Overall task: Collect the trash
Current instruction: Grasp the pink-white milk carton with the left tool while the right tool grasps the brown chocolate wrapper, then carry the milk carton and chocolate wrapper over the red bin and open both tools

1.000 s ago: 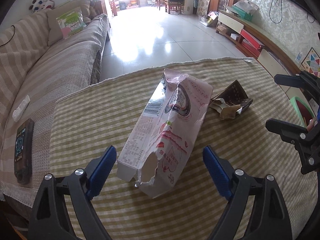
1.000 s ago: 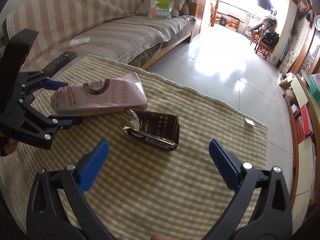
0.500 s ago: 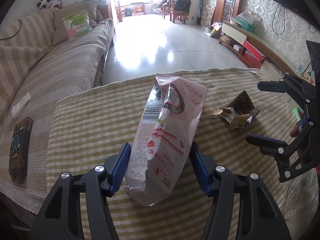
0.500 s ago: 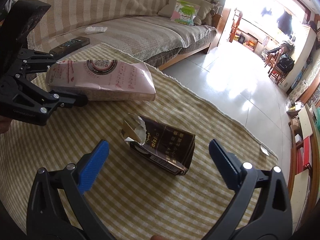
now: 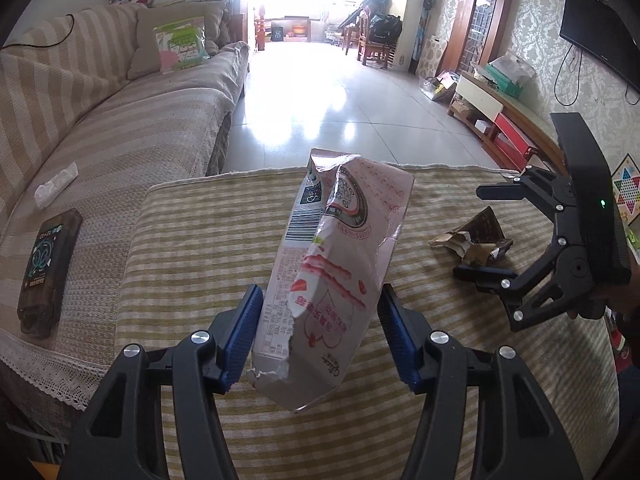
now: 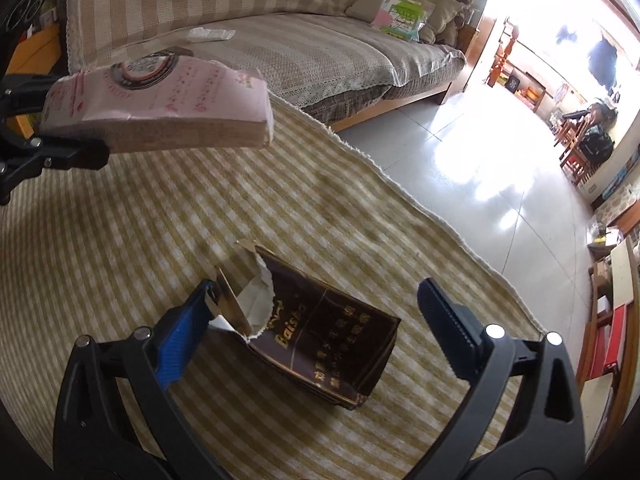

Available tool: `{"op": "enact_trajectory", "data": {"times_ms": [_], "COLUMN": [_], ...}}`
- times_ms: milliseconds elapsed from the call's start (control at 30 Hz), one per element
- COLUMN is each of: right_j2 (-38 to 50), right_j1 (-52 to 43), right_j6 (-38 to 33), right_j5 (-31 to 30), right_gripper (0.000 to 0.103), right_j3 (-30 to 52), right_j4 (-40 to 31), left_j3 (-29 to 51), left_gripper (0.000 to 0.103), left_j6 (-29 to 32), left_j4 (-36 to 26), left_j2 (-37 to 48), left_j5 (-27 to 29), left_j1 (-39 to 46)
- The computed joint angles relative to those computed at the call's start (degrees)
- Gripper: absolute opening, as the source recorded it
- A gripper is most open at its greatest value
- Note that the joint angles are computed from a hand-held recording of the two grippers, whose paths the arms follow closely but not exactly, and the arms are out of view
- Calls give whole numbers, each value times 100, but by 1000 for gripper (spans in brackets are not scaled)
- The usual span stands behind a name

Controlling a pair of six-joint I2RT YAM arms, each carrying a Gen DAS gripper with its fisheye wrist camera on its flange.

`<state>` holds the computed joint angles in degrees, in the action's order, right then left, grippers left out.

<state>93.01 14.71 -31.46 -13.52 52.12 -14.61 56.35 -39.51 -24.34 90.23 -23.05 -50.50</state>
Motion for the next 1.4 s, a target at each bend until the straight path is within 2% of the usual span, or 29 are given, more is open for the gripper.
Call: {"op": "enact_trajectory", "data": {"times_ms": [67, 267, 433, 667, 1000, 1200, 1400], "right_j2": [120, -38, -417, -1660, -3502, -4328, -4484], "right_j1": [-112, -229, -281, -203, -463, -1664, -3607], "right_j6": [79, 258, 414, 897, 1764, 1431, 339], "right_j5": [-245, -466, -453, -303, -71, -527, -1600], "right_gripper": [81, 73, 71, 71, 71, 71, 71], "right_j3": [127, 82, -89, -502, -367, -173, 89], "right_j4": [-180, -435, -715, -1163, -2788, -3661, -4546], "left_j3": [16, -55, -34, 245, 967, 1489, 2193], "left_gripper": [56, 57, 57, 57, 57, 57, 57], "left_j6": [-83, -288, -476, -720, -1434, -1730, -1917], "left_j4": [-63, -148, -296, -838, -2052, -2618, -2886], "left_j2": [-42, -239, -404, -642, -911, -788, -274], "left_j5": [-57, -56, -209, -549, -1237, -1461, -1566], "left_j1": [-81, -183, -352, -732, -1609, -2084, -2514]}}
